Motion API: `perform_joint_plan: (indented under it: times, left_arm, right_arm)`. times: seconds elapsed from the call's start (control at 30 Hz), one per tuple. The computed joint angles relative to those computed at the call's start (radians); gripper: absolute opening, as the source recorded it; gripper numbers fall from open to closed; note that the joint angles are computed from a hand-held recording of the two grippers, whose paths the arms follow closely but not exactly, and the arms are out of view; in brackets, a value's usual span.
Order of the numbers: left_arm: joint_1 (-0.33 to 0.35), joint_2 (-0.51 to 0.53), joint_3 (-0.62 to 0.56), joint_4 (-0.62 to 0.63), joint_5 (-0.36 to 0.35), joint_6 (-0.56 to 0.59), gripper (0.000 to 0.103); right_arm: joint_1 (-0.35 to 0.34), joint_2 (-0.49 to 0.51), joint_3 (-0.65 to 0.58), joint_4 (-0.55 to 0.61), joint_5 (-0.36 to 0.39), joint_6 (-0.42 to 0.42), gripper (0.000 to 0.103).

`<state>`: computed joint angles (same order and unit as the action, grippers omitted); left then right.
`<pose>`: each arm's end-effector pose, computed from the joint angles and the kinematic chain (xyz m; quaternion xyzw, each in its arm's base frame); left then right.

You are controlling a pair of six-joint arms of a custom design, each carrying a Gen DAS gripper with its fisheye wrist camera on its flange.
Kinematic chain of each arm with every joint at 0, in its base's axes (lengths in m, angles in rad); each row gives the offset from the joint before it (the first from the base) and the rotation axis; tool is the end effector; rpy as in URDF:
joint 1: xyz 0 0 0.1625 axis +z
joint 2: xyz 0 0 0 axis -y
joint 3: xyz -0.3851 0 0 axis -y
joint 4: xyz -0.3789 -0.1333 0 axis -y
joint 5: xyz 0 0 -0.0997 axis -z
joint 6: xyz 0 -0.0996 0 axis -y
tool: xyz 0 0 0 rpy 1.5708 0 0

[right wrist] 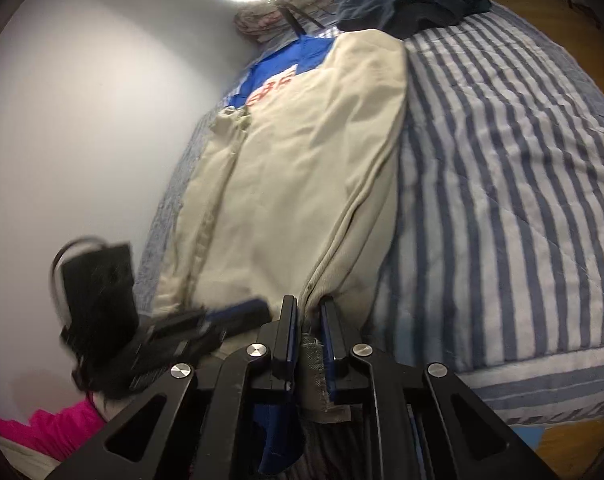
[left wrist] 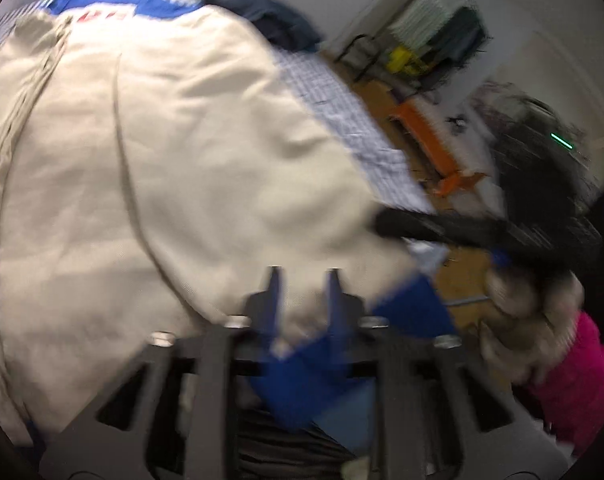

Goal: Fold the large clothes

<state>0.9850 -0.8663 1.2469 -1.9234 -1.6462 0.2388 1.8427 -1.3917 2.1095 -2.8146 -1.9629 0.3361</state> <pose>-0.2811 -0.6512 0.2131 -0.3999 -0.9157 -0.0203 0.0347 0.2224 -0.4430 0.2627 -0.0810 -0.9450 0.2996 0.1031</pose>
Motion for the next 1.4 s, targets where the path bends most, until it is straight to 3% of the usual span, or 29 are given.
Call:
perform_joint_plan:
  times: [0.03,0.07,0.23,0.37,0.5,0.73,0.87,0.97,1.07,1.17,1.3,1.4]
  left_arm:
    - [-0.002,-0.021,0.025,-0.010,-0.015,0.014,0.055]
    - [-0.007,-0.047,0.056,-0.020,-0.033,0.040,0.059]
    - [-0.053,-0.091,0.143,-0.047,-0.008,0.172,0.059]
    - [-0.073,-0.084,0.160,-0.095,0.025,0.203,0.059]
    - [-0.085,-0.088,0.190,-0.156,0.068,0.219,0.059]
    - [-0.103,-0.072,0.193,-0.205,0.124,0.228,0.059]
    - [-0.085,-0.048,0.154,-0.188,0.103,0.198,0.028]
    - [-0.078,-0.061,0.161,-0.196,0.102,0.198,0.015]
    - [-0.057,-0.050,0.120,-0.162,0.079,0.155,0.011]
    - [-0.039,-0.043,0.085,-0.140,0.055,0.109,0.010]
    - [-0.033,-0.046,0.063,-0.123,0.037,0.084,0.010]
    - [-0.034,-0.054,0.060,-0.113,0.030,0.080,0.009]
  right_arm:
    - [-0.007,0.000,-0.004,0.005,0.019,0.004,0.010]
    - [-0.012,0.011,-0.016,0.008,0.031,0.007,0.010]
    - [-0.024,0.055,-0.079,0.050,0.061,0.008,0.010]
    - [-0.023,0.076,-0.111,0.077,0.073,0.004,0.010]
    - [-0.051,0.061,-0.104,0.081,0.170,0.033,0.010]
    - [-0.067,0.078,-0.119,0.084,0.228,0.043,0.010]
    - [-0.061,0.095,-0.140,0.100,0.233,0.026,0.010]
    - [-0.053,0.095,-0.158,0.125,0.214,-0.005,0.017]
    - [-0.050,0.065,-0.153,0.107,0.212,-0.055,0.036]
    - [-0.050,0.039,-0.148,0.067,0.172,-0.105,0.040]
    - [-0.098,0.053,-0.171,-0.014,0.101,-0.122,0.054]
    - [-0.196,0.085,-0.206,-0.083,0.180,-0.088,0.056]
